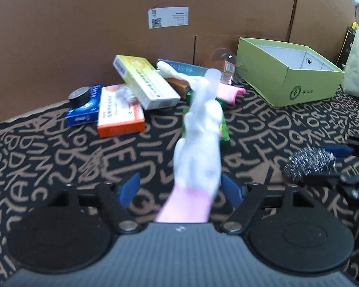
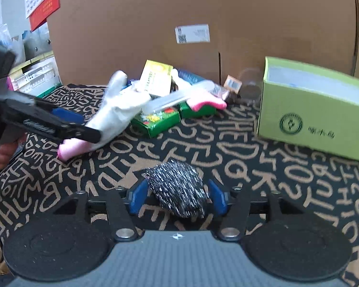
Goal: Organize objects
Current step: 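Carry the glove and steel wool into the green box and release both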
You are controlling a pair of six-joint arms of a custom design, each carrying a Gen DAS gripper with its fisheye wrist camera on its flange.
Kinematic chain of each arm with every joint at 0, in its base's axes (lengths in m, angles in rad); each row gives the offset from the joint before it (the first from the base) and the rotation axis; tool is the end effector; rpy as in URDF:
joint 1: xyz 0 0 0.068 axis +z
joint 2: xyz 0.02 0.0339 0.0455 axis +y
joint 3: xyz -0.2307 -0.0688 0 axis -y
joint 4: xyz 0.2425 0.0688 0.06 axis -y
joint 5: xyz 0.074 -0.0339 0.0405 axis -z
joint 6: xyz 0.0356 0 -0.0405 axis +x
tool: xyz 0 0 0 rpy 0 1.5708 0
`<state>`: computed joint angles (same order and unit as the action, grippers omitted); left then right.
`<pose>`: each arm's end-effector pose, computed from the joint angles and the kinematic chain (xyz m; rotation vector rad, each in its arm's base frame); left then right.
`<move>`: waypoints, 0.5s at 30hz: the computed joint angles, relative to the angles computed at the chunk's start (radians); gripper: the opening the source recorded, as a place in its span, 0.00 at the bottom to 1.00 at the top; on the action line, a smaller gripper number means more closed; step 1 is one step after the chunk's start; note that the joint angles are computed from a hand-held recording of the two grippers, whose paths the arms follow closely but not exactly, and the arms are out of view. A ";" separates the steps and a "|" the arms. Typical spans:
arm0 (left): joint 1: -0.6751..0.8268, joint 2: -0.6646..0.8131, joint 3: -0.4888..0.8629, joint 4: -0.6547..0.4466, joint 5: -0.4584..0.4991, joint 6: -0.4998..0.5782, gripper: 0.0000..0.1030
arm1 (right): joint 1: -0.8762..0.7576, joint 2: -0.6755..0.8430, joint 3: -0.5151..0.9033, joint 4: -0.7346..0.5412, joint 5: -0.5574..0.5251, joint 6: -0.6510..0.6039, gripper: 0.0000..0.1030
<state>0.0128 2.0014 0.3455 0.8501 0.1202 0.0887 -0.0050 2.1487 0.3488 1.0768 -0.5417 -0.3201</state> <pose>0.2312 -0.0013 -0.0025 0.1473 2.3665 -0.0941 0.2278 0.0172 -0.0122 -0.6148 2.1206 0.4403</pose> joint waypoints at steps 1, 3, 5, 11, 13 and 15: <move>-0.004 -0.001 0.023 -0.032 0.005 -0.012 0.72 | 0.000 0.002 -0.012 0.025 0.004 -0.010 0.58; -0.035 0.026 0.060 -0.049 -0.004 -0.028 0.72 | -0.007 -0.002 -0.028 0.046 0.014 -0.033 0.59; -0.068 0.053 0.077 -0.041 -0.018 -0.024 0.64 | -0.009 0.002 -0.039 0.064 0.025 -0.042 0.59; -0.101 0.106 0.106 -0.050 -0.029 -0.035 0.59 | -0.010 0.023 -0.010 0.044 0.017 -0.024 0.59; -0.099 0.110 0.106 -0.045 -0.038 -0.048 0.64 | -0.001 0.033 -0.002 0.047 0.021 -0.020 0.59; -0.096 0.112 0.109 -0.047 -0.043 -0.052 0.68 | 0.009 0.037 0.000 0.049 0.023 -0.020 0.59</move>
